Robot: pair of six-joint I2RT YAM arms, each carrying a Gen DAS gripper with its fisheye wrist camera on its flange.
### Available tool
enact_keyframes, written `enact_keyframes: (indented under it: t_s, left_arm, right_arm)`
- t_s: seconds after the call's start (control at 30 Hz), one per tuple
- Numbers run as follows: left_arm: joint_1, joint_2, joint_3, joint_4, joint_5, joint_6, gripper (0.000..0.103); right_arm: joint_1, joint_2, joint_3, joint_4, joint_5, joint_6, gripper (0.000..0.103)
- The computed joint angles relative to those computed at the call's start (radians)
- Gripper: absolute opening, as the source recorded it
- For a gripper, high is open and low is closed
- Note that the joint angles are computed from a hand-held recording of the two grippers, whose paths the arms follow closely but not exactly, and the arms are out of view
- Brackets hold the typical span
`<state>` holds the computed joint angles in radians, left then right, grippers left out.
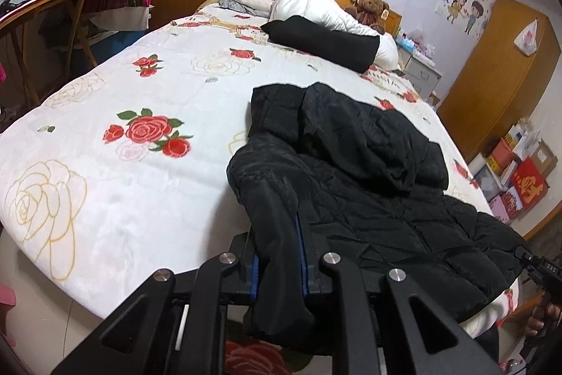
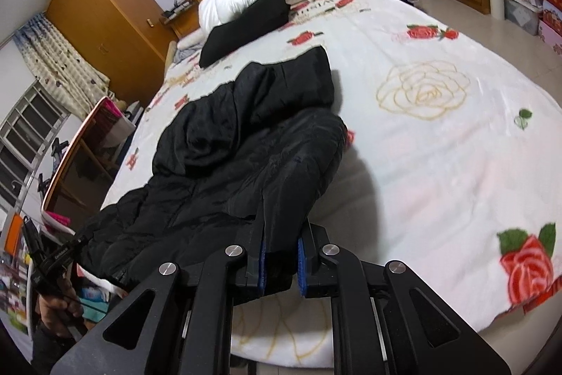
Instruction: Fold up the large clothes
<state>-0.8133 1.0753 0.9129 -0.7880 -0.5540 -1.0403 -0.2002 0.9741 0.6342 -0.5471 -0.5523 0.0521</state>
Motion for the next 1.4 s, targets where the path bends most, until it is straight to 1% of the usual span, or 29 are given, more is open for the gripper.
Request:
enact_keyframes:
  t_s: [0.17,0.27,0.43,0.57,0.7,0.93,1.1,1.13,1.2,1.4]
  left_arm:
    - [0.053,-0.001,0.040,0.031,0.010,0.060,0.017]
    - [0.110,0.008,0.070,0.067,0.039,0.110,0.017]
    - [0.216,0.067,0.142,0.140,0.090,0.209,0.017]
    - [0.318,0.148,0.219,0.199,0.153,0.287,0.017]
    - [0.388,0.240,0.298,0.237,0.199,0.336,0.017]
    - [0.483,0.438,0.472,0.262,0.265,0.396,0.017]
    - [0.553,0.629,0.642,0.249,0.322,0.414,0.017]
    - [0.563,0.665,0.674,0.244,0.330,0.417,0.017]
    - [0.585,0.752,0.750,0.228,0.346,0.419,0.017]
    - [0.630,1.011,0.976,0.160,0.388,0.428,0.017]
  right_arm:
    - [0.018,0.039,0.062,0.034,-0.005,0.036,0.013]
    - [0.032,0.074,0.104,0.062,-0.002,0.061,0.012]
    - [0.074,0.173,0.203,0.130,0.023,0.127,0.012]
    - [0.117,0.269,0.303,0.173,0.064,0.159,0.012]
    - [0.154,0.386,0.421,0.201,0.101,0.181,0.012]
    - [0.201,0.604,0.632,0.216,0.154,0.205,0.012]
    - [0.228,0.801,0.844,0.176,0.186,0.220,0.012]
    - [0.235,0.860,0.910,0.156,0.196,0.222,0.012]
    - [0.242,0.935,0.991,0.129,0.208,0.223,0.012]
    - [0.257,1.267,1.381,-0.050,0.238,0.244,0.013]
